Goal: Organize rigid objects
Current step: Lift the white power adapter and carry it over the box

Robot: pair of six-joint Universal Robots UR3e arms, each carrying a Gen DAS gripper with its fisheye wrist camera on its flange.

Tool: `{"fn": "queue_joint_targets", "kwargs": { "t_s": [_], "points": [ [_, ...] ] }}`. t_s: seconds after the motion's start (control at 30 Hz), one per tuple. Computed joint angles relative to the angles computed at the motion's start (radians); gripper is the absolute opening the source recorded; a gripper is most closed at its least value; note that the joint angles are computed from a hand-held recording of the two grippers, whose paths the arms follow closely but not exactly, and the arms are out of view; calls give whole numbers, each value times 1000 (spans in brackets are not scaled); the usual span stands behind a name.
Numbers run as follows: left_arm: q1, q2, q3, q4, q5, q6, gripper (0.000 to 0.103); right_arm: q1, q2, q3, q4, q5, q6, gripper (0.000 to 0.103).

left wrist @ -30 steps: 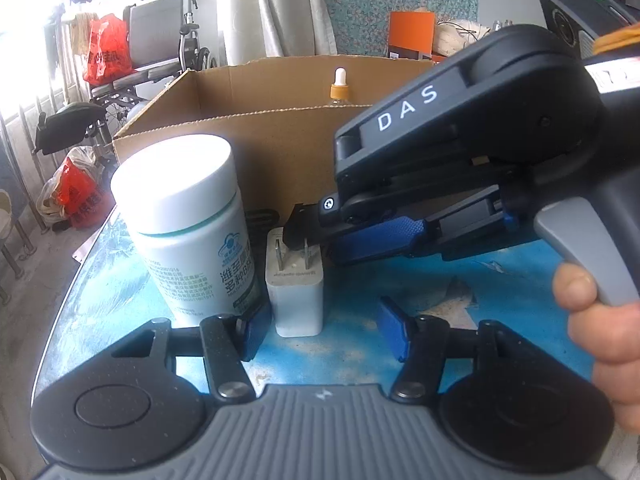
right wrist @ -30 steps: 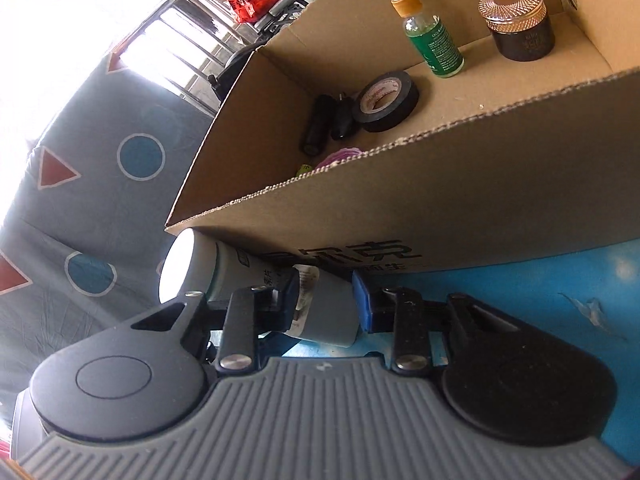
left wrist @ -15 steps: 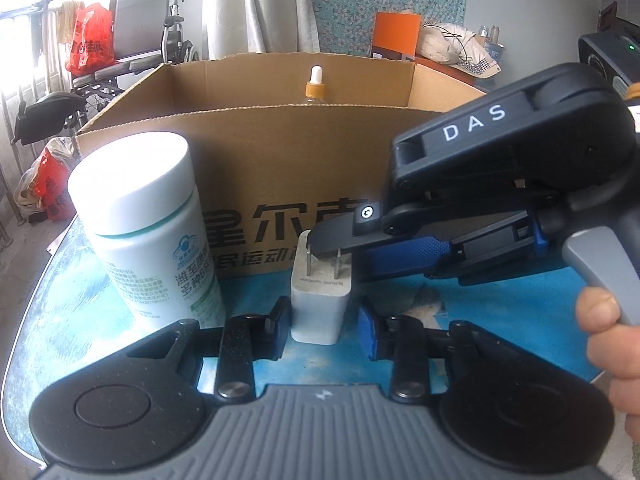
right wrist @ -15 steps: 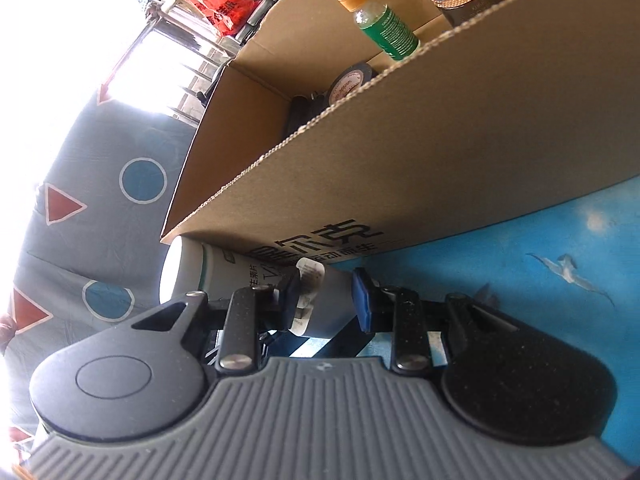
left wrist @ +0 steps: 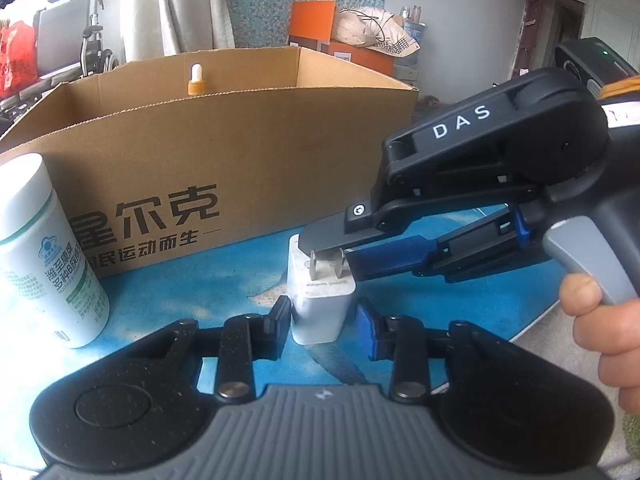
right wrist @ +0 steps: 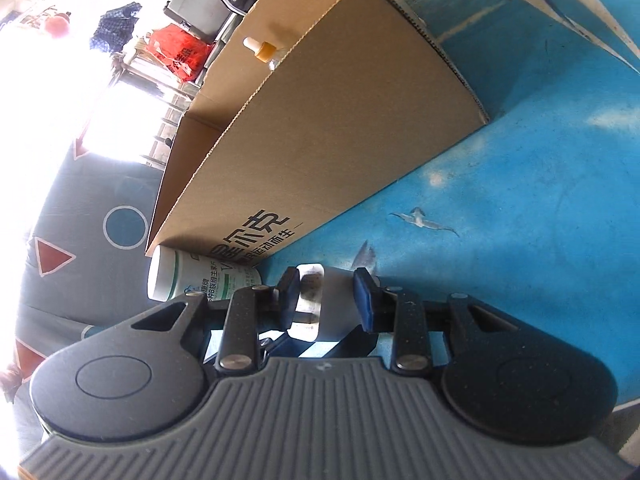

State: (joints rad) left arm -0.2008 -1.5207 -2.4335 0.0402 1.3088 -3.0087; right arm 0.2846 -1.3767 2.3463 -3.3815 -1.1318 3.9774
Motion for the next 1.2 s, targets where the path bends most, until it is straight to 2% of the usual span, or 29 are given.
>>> {"fn": "queue_joint_targets", "kwargs": {
  "t_s": [0.13, 0.33, 0.4, 0.57, 0.87, 1.07, 1.2],
  "points": [
    [-35, -50, 45, -20, 39, 11, 36, -24, -31, 46, -14, 7, -12, 32],
    [-85, -115, 58, 51, 112, 4, 36, -34, -13, 52, -39, 19, -18, 36],
    [-97, -127, 68, 56, 123, -2, 33, -36, -2, 57, -60, 21, -15, 37],
    [-113, -124, 69, 58, 148, -9, 29, -26, 48, 75, -152, 23, 25, 40],
    [-150, -73, 90, 0, 197, -26, 28, -4, 38, 97, -204, 1, 49, 39],
    [-195, 20, 145, -68, 267, -39, 28, 11, -87, 83, -146, -14, 21, 39],
    [-211, 63, 225, -112, 317, -29, 28, 11, -171, 1, -63, -11, -14, 40]
  ]
}}
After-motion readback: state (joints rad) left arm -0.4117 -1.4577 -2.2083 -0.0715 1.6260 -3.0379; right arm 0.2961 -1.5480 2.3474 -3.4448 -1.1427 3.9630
